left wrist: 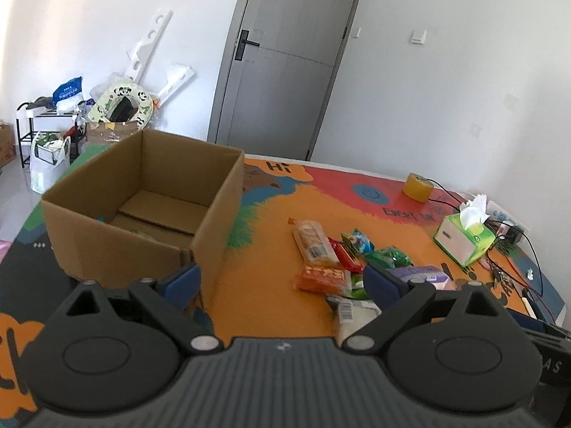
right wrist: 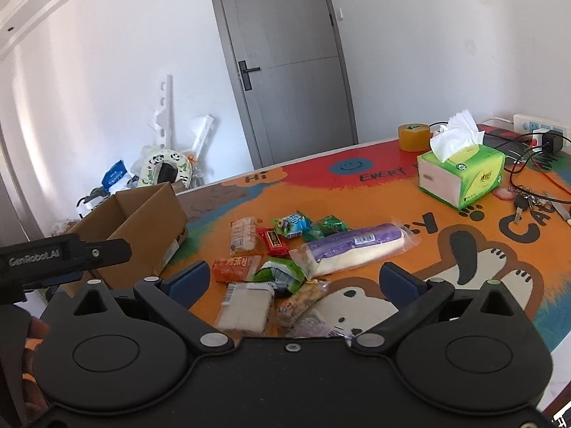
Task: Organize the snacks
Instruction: 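Move both tools back over the snack pile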
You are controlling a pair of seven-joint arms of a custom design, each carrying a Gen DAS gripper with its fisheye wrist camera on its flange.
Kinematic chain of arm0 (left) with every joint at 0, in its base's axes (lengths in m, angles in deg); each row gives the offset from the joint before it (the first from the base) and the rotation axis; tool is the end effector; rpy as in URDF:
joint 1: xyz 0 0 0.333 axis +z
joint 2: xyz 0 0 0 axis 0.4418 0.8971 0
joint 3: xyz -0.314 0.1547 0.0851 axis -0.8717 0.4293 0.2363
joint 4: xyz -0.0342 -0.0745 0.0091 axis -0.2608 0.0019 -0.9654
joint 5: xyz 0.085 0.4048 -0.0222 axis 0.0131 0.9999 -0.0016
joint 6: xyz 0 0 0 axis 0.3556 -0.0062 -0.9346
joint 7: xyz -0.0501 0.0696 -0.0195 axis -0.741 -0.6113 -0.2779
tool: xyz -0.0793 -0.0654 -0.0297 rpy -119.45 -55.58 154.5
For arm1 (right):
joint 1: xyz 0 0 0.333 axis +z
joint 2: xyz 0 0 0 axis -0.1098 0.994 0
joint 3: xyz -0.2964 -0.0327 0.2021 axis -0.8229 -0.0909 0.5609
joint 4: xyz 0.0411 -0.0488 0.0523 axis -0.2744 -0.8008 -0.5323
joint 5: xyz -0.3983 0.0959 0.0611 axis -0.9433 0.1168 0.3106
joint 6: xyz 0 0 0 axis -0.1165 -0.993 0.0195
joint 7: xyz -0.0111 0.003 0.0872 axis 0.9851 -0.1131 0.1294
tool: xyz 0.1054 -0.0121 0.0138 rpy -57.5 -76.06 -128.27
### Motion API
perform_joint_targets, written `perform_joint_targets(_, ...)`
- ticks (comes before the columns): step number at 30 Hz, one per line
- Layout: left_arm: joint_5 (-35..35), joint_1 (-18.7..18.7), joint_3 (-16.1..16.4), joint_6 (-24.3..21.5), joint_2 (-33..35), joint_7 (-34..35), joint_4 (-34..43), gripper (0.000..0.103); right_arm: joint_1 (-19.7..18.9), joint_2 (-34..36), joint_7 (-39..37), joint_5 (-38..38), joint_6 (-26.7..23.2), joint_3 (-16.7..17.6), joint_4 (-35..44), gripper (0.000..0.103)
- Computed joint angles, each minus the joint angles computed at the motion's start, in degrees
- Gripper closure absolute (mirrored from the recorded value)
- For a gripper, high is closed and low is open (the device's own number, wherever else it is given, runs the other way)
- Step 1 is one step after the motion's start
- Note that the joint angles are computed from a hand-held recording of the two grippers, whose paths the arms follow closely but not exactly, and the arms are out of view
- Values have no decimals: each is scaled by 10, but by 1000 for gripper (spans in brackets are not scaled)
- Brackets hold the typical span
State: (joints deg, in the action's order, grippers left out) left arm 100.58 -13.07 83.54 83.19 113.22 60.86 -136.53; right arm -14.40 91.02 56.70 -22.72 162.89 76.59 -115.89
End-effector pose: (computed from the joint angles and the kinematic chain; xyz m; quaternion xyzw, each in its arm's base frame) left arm 0.6451 -0.5109 0.4756 -0.7319 0.4669 -0.3725 0.3279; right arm 0.7264 0.2384 0.4503 -0.6851 0.5003 -0.2036 0.4887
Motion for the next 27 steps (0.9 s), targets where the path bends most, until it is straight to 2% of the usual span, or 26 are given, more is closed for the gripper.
perform_joint_targets(7, -29, 5, -6, 26, 27, 25, 28, 6, -25, 8, -18, 1, -11, 19, -9, 0)
perform_joint_targets(10, -47, 7, -5, 45, 40, 47, 40, 6, -16, 10, -24, 5, -16, 7, -9, 1)
perform_joint_targets(12, -64, 11, -7, 63, 49, 62, 46, 6, -18, 15, -35, 7, -28, 9, -5, 6)
perform_joint_targets(15, -86, 5, -1, 59, 69, 89, 70, 7, -26, 29, -62, 16, -49, 23, 6, 18)
perform_joint_targets(16, -93, 5, -1, 61, 76, 102, 77, 7, -22, 31, -70, 21, -58, 20, 11, 19)
perform_joint_targets(20, -129, 13, -3, 86, 95, 144, 95, 9, 21, 34, -75, 48, -83, -27, 34, 20)
perform_joint_targets(22, -136, 5, 9, 82, 102, 150, 104, 9, 41, 38, -74, 62, -100, -50, 50, 25)
perform_joint_targets(25, -148, 3, 14, 73, 114, 169, 121, 9, 93, 37, -50, 54, -134, -117, 73, 41)
perform_joint_targets(27, -161, 5, 13, 74, 122, 182, 132, 11, 106, 35, -76, 73, -136, -132, 75, 45)
